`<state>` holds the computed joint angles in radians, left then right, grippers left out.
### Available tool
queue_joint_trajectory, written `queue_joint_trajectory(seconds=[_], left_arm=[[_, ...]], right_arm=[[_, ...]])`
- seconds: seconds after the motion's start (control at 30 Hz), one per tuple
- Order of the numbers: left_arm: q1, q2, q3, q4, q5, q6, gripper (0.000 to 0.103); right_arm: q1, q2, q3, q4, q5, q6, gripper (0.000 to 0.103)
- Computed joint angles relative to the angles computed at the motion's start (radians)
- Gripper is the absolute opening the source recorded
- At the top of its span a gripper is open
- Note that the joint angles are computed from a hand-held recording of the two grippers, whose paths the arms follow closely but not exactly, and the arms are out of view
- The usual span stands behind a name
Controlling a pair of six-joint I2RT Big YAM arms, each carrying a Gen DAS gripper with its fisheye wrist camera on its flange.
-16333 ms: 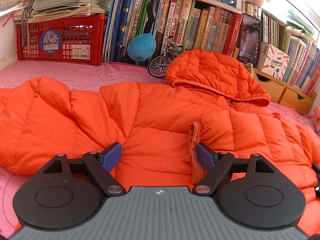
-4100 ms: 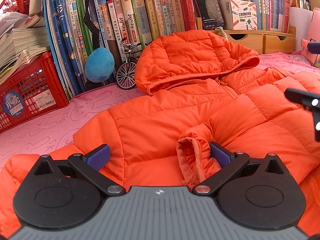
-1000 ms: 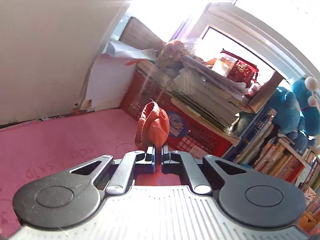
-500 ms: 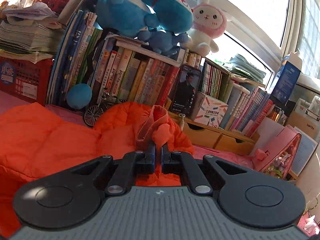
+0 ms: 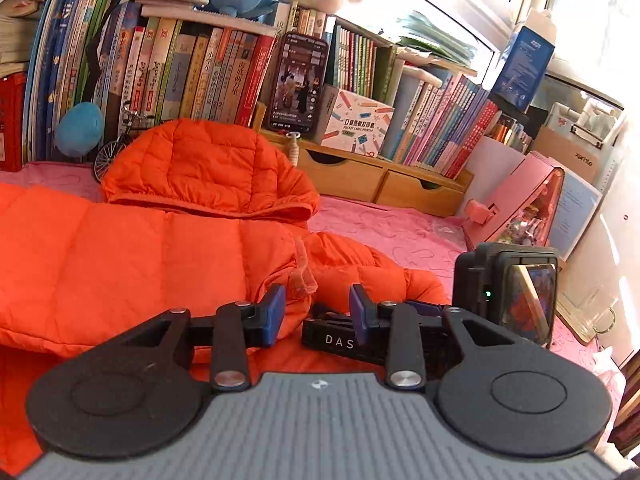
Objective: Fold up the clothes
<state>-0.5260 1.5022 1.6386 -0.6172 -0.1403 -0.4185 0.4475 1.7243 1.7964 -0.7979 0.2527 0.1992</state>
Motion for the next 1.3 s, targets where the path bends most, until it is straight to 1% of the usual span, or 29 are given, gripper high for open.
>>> queue_joint_trajectory(seconds=[0.03, 0.1, 0.2, 0.27, 0.3, 0.37, 0.43, 0.47, 0.57, 0.67, 0.7, 0.77, 0.8, 0.83, 0.87, 0.9, 0.93, 0.97, 1.0, 1.03, 1.07, 1.17, 1.23, 1.27, 1.3], left_arm=[[0.002, -0.032, -0.030, 0.021, -0.019, 0.027, 0.044], [0.006, -0.093, -0.096, 0.078, -0.126, 0.084, 0.050], [0.015, -0.163, -0.171, 0.138, -0.403, 0.182, 0.051], [0.037, -0.186, -0.204, 0.156, -0.562, 0.228, 0.051], [0.059, -0.194, -0.217, 0.147, -0.630, 0.254, 0.051], [0.089, -0.211, -0.246, 0.136, -0.679, 0.286, 0.051], [0.109, -0.230, -0.282, 0.140, -0.681, 0.312, 0.051], [0.119, -0.238, -0.300, 0.132, -0.668, 0.312, 0.051], [0.136, -0.236, -0.316, 0.072, -0.605, 0.299, 0.051], [0.125, -0.219, -0.332, 0.065, -0.606, 0.353, 0.051], [0.118, -0.216, -0.341, 0.072, -0.611, 0.377, 0.051], [0.104, -0.210, -0.355, 0.091, -0.628, 0.421, 0.052], [0.098, -0.211, -0.364, 0.104, -0.638, 0.438, 0.052], [0.099, -0.214, -0.371, 0.115, -0.631, 0.444, 0.052], [0.101, -0.218, -0.378, 0.125, -0.623, 0.448, 0.052], [0.108, -0.219, -0.378, 0.116, -0.605, 0.430, 0.053], [0.115, -0.220, -0.377, 0.108, -0.586, 0.412, 0.053], [0.121, -0.217, -0.370, 0.091, -0.571, 0.396, 0.054], [0.127, -0.215, -0.364, 0.076, -0.556, 0.380, 0.054], [0.129, -0.216, -0.365, 0.074, -0.551, 0.376, 0.054], [0.131, -0.218, -0.366, 0.072, -0.545, 0.371, 0.055], [0.135, -0.217, -0.360, 0.059, -0.537, 0.358, 0.059], [0.141, -0.217, -0.355, 0.047, -0.523, 0.344, 0.060], [0.144, -0.217, -0.353, 0.043, -0.517, 0.339, 0.060], [0.147, -0.217, -0.350, 0.038, -0.512, 0.333, 0.060]], right_arm=[[0.000, 0.000, 0.000, 0.000, 0.001, -0.001, 0.103], [0.003, 0.001, 0.000, 0.000, 0.006, 0.000, 0.103], [0.002, 0.000, -0.001, 0.001, 0.005, -0.002, 0.103], [0.001, 0.000, -0.001, 0.001, 0.005, -0.004, 0.103], [0.002, 0.000, 0.000, 0.000, 0.007, -0.005, 0.103], [0.003, 0.001, 0.001, 0.000, 0.011, -0.008, 0.103], [0.004, 0.001, 0.001, 0.000, 0.015, -0.011, 0.103], [0.004, 0.001, 0.001, 0.000, 0.015, -0.011, 0.103], [0.005, 0.001, 0.002, -0.001, 0.018, -0.013, 0.103], [0.006, 0.001, 0.003, 0.000, 0.018, -0.011, 0.103], [0.005, -0.003, -0.003, 0.008, 0.017, -0.010, 0.103], [0.002, -0.029, -0.035, 0.046, 0.011, -0.007, 0.103], [0.003, -0.052, -0.062, 0.080, 0.018, -0.007, 0.102], [0.006, -0.074, -0.089, 0.116, 0.028, -0.016, 0.102], [0.015, -0.109, -0.130, 0.180, 0.059, -0.051, 0.102], [0.023, -0.142, -0.169, 0.244, 0.088, -0.088, 0.102], [0.031, -0.164, -0.193, 0.290, 0.108, -0.128, 0.103], [0.044, -0.191, -0.222, 0.356, 0.127, -0.193, 0.103], [0.056, -0.204, -0.231, 0.399, 0.129, -0.253, 0.103], [0.067, -0.213, -0.230, 0.423, 0.129, -0.307, 0.103], [0.068, -0.199, -0.200, 0.396, 0.096, -0.289, 0.103], [0.073, -0.148, -0.086, 0.277, -0.002, -0.226, 0.103], [0.048, -0.089, -0.001, 0.143, -0.105, -0.057, 0.103], [0.034, -0.058, 0.044, 0.082, -0.163, 0.022, 0.099], [0.021, -0.026, 0.089, 0.025, -0.224, 0.095, 0.085]])
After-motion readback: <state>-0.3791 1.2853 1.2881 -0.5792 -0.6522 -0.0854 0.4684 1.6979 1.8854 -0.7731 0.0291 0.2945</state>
